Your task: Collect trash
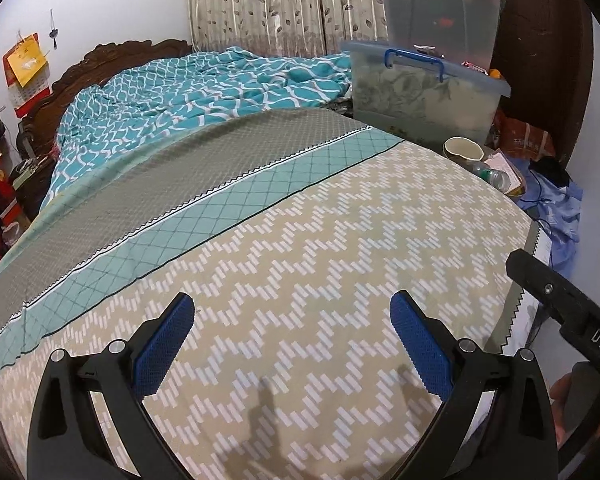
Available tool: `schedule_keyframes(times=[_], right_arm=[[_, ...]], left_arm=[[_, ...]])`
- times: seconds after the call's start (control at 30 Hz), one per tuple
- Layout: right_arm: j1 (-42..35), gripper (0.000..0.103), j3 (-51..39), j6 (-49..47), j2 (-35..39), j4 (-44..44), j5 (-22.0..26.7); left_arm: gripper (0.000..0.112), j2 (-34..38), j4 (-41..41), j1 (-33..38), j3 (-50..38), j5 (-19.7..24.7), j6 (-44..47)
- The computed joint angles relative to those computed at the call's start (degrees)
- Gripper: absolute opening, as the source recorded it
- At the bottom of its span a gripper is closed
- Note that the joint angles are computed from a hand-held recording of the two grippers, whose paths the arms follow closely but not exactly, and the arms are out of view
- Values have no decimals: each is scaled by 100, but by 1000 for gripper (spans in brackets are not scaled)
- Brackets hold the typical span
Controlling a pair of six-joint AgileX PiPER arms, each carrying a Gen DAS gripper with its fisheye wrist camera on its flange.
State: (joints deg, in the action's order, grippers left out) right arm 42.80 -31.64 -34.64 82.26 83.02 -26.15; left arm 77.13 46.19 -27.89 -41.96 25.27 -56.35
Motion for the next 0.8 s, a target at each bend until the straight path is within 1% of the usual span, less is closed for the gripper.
schedule_keyframes(times=[0.1,0.27,0.4,0.7,0.8], right_arm=[[95,100,94,79,-108,27,-211],[5,100,274,300,-259,-169,-242],[-116,100,396,636,-334,-544,-179],[-250,100,746,1267,-616,-1270,-212],[-236,100,956,1451,-857,-1358,-414]], left_arm=[[94,-32,231,-149,-32,170,-267],[94,-11,355,-408,-100,314,-487],[94,26,237,-553,-153,354,-438],[94,75,329,-1095,-273,796,-875],[94,103,484,-1373,-317,1045,-1139]])
